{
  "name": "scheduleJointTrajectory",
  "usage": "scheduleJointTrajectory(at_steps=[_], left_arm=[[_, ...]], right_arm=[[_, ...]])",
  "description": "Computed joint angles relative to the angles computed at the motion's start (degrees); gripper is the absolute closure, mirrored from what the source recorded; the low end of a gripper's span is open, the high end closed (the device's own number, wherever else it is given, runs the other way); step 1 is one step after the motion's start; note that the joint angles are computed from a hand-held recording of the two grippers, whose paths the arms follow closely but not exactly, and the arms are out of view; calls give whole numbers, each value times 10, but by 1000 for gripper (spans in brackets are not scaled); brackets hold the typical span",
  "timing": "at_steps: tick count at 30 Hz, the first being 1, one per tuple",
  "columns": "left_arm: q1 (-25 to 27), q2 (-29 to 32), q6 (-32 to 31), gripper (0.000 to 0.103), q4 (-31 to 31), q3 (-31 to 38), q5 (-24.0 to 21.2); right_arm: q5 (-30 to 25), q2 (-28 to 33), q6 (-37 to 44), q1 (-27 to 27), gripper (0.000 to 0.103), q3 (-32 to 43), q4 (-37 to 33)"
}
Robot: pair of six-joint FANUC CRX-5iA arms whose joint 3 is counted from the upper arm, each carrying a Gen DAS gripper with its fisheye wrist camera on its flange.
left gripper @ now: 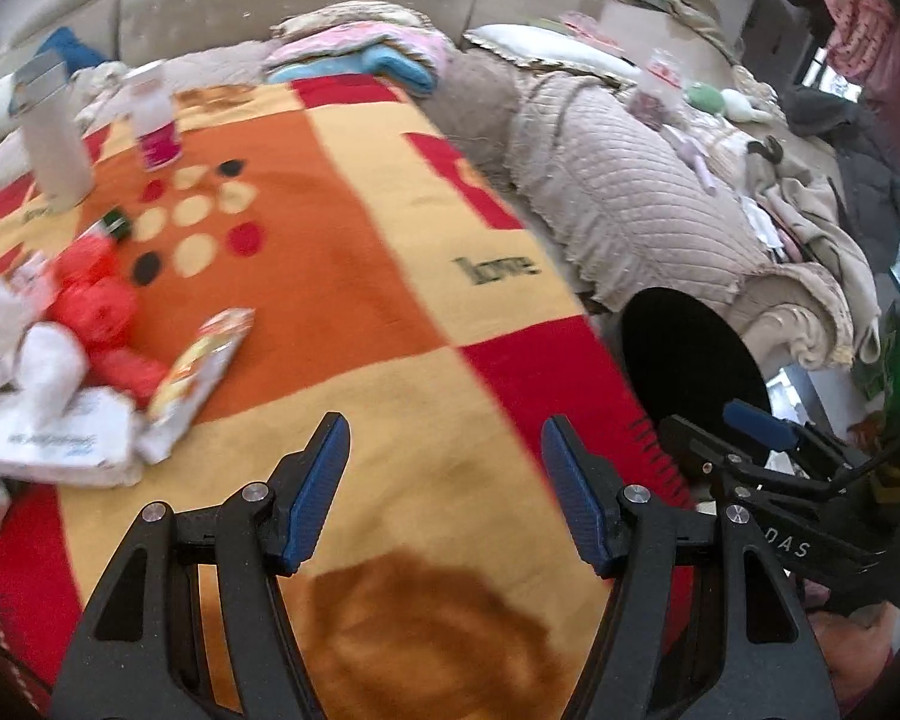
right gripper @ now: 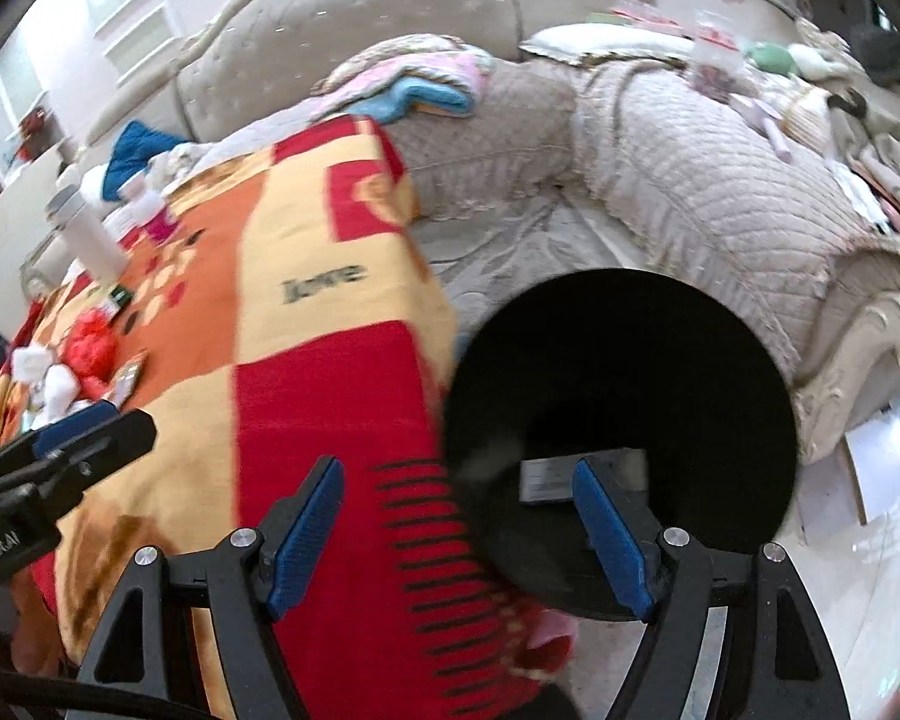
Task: Collect trash
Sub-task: 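Move both tools back over the items on the blanket, then grasp the teal tissue pack with left tool while right tool grasps crumpled white tissue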
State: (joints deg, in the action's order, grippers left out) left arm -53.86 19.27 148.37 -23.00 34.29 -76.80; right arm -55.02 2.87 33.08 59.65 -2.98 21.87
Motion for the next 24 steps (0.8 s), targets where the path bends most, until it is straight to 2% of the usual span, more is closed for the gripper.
scheduleJointTrajectory(at_steps=[4, 12, 18, 21, 24], left_arm=[[-3, -40, 29, 37, -18, -44, -20], [-3, -155, 116, 37, -54, -167, -63], [-6, -236, 177, 37, -86, -244, -120], [3, -272, 202, 37, -88, -281, -131], [16, -308, 232, 37, -82, -319, -119]], right_arm=[[5, 29, 41, 19, 26, 41, -27], [8, 104, 137, 51, 26, 145, -98], [9, 166, 206, 72, 26, 233, -133], [14, 197, 234, 75, 26, 280, -156], [17, 229, 264, 80, 26, 330, -177]])
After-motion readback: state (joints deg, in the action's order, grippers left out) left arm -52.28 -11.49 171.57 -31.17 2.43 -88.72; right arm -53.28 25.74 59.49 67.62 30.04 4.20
